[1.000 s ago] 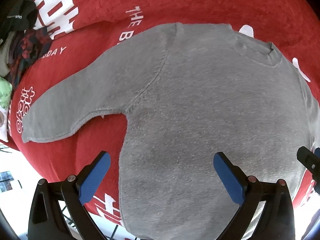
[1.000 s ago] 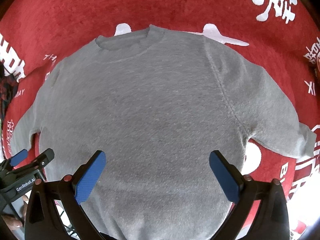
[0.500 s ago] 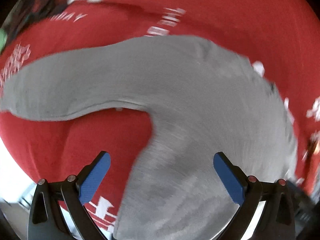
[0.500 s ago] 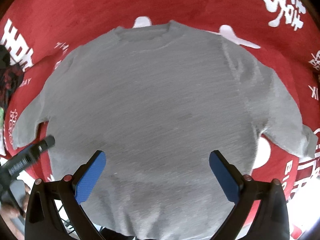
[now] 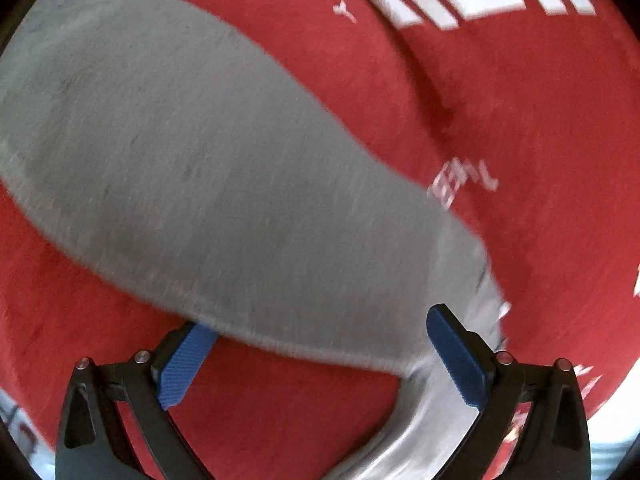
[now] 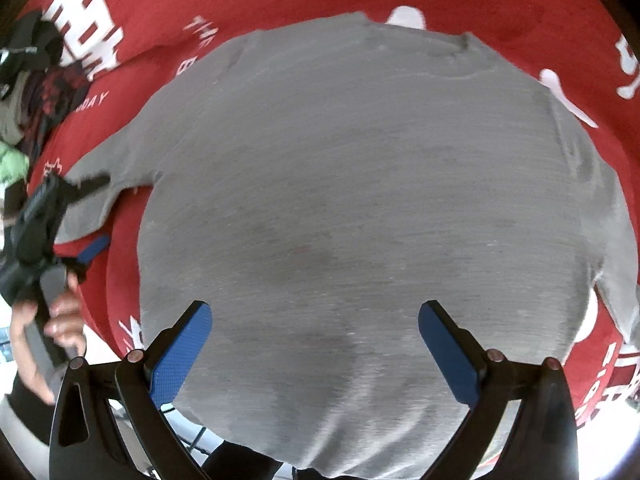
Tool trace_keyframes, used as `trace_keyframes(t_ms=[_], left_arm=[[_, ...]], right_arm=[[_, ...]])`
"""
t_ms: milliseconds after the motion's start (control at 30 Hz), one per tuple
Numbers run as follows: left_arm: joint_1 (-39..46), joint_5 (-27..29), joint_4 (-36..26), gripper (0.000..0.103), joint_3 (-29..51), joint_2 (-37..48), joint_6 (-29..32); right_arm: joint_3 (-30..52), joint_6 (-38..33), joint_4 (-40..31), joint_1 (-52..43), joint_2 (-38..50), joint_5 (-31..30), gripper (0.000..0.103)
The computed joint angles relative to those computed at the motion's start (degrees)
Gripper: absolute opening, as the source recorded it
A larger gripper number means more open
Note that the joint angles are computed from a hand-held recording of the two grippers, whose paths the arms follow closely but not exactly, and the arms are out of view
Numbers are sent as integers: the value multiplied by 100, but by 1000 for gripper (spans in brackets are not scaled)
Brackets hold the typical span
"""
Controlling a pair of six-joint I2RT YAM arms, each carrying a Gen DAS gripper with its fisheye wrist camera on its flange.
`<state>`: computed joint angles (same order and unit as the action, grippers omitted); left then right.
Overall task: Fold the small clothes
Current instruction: 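Grasp the sweatshirt sleeve nearest the left gripper with the left gripper, then fold the held sleeve across the sweatshirt body and open the left gripper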
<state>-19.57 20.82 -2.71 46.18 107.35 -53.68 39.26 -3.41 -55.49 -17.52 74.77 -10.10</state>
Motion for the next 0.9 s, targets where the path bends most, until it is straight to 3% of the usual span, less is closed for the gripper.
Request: trace_keyframes(t_ms=[133,233,300,400,467,500,600,733,900], left_arm=[[365,-504,247,103,-97,-348,220],[668,-798,-86,102,-112,-580,535],[842,-802,-290,88,-185,-678,721],[1066,-889,-353,56,-444,-882,968],[1030,-1097,-437,17,-426,-833,1094],[1016,-1014,-335,12,-414,-765,1084],[1072,-854,-158,11,-435,-751,1157],[641,-1306,-305,7,-301,-1251,1724],[-363,-1679,-724,7,550,-1524,2480]], right_arm=[[-74,311,167,411,45,-53,103],[-123,455,177,558,11,-92,103],[-149,547,187,642,-13,-130,103],[-188,706,246,793,35,-147,103],[-192,814,279,895,63,-164,103],[-187,840,286,932,55,-163,103],[-168,948,390,1071,107,-126,103],[-174,980,437,999,130,-134,103],[-234,790,375,540,-79,-230,103]])
